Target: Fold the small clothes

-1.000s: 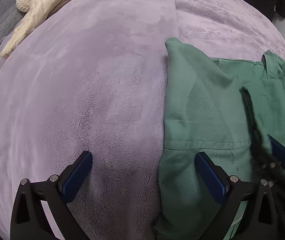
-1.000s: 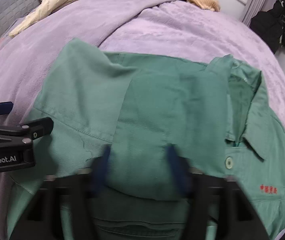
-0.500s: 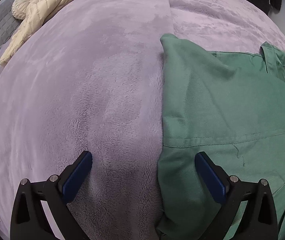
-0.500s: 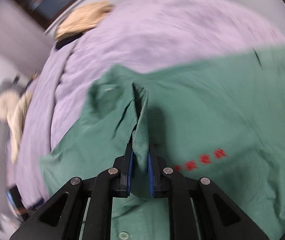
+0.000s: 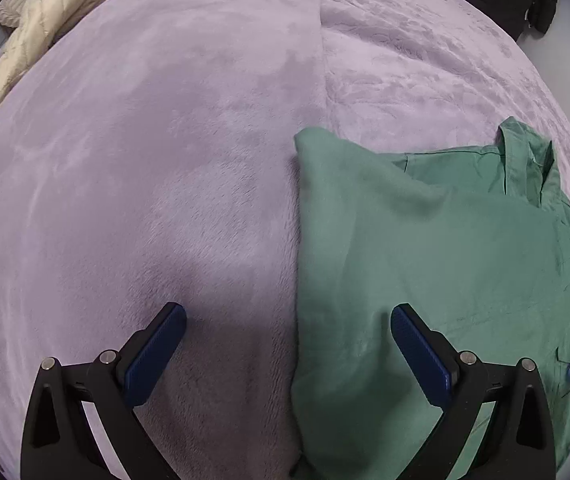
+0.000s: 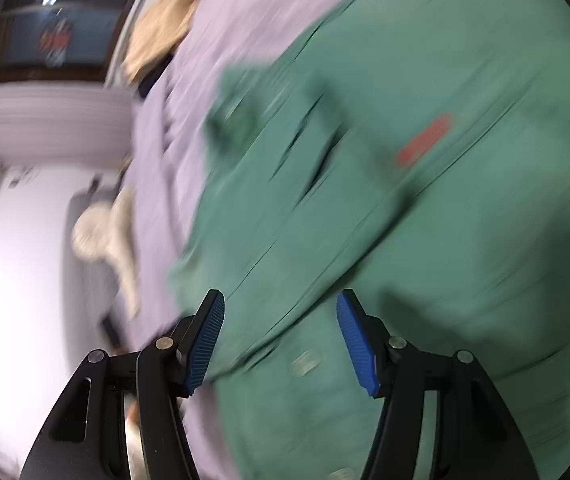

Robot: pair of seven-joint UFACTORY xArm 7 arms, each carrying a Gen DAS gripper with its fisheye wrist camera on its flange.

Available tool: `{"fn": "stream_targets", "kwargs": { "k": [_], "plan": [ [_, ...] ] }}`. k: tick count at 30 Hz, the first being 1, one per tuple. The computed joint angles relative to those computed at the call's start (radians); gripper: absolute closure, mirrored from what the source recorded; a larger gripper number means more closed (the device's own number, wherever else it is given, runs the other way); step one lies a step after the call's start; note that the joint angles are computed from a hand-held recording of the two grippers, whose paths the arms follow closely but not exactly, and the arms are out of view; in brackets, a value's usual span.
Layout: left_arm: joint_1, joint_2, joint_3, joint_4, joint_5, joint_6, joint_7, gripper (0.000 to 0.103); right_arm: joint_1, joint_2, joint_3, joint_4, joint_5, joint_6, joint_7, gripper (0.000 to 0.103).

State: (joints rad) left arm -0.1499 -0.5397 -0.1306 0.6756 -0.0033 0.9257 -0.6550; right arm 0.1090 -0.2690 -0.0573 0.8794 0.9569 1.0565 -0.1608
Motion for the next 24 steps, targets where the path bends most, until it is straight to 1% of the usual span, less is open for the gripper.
{"fn": "stream_targets", "kwargs": {
  "k": [2,3,5,6,7,8,9,10,11,13,15,17,20,22,24],
  "plan": [
    [-0.001,0.046,0.003,0.02,0.001,-0.022,0.013,0.0,0.064,0.019,0.038,-0.023,0.102,0.042,-0.02,0.04],
    [-0.001,0.068,0.001,0.033,0.008,-0.024,0.019,0.002,0.095,0.036,0.065,-0.033,0.153,0.039,-0.025,0.04],
    [-0.012,0.099,0.001,0.052,0.012,-0.02,0.046,0.034,0.147,0.085,0.111,-0.039,0.253,0.013,-0.043,0.04],
    [-0.023,0.109,0.009,0.06,-0.006,-0.017,0.068,0.058,0.169,0.107,0.134,-0.04,0.298,-0.008,-0.05,0.041],
    [-0.022,0.114,0.005,0.07,0.004,-0.009,0.071,0.073,0.189,0.132,0.154,-0.036,0.343,-0.03,-0.057,0.051],
    [-0.028,0.11,0.016,0.072,-0.01,-0.012,0.096,0.082,0.204,0.159,0.17,-0.027,0.381,-0.051,-0.064,0.066],
    [-0.034,0.105,0.032,0.074,-0.033,-0.013,0.121,0.089,0.216,0.188,0.185,-0.009,0.39,-0.073,-0.051,0.103],
    [-0.04,0.091,0.053,0.072,-0.063,-0.016,0.156,0.092,0.223,0.211,0.196,0.007,0.383,-0.084,-0.023,0.101],
    [-0.044,0.073,0.073,0.064,-0.09,-0.025,0.197,0.096,0.227,0.215,0.202,0.011,0.406,-0.1,-0.021,0.101],
    [-0.037,0.055,0.1,0.058,-0.117,-0.027,0.267,0.096,0.238,0.192,0.214,0.006,0.444,-0.132,-0.05,0.101],
    [-0.014,0.062,0.098,0.052,-0.109,-0.019,0.295,0.096,0.256,0.174,0.225,0.001,0.441,-0.148,-0.051,0.102],
    [0.009,0.069,0.093,0.037,-0.1,-0.012,0.299,0.096,0.276,0.174,0.238,-0.013,0.424,-0.172,-0.009,0.102],
    [0.028,0.074,0.068,0.012,-0.09,-0.052,0.264,0.095,0.295,0.197,0.248,-0.023,0.381,-0.207,0.054,0.102],
    [0.04,0.074,0.041,0.013,-0.061,-0.06,0.215,0.095,0.292,0.198,0.239,-0.018,0.332,-0.173,0.079,0.101],
    [0.056,0.054,0.005,0.022,0.0,-0.035,0.155,0.095,0.276,0.183,0.217,0.005,0.266,-0.093,0.08,0.097]
  ]
}}
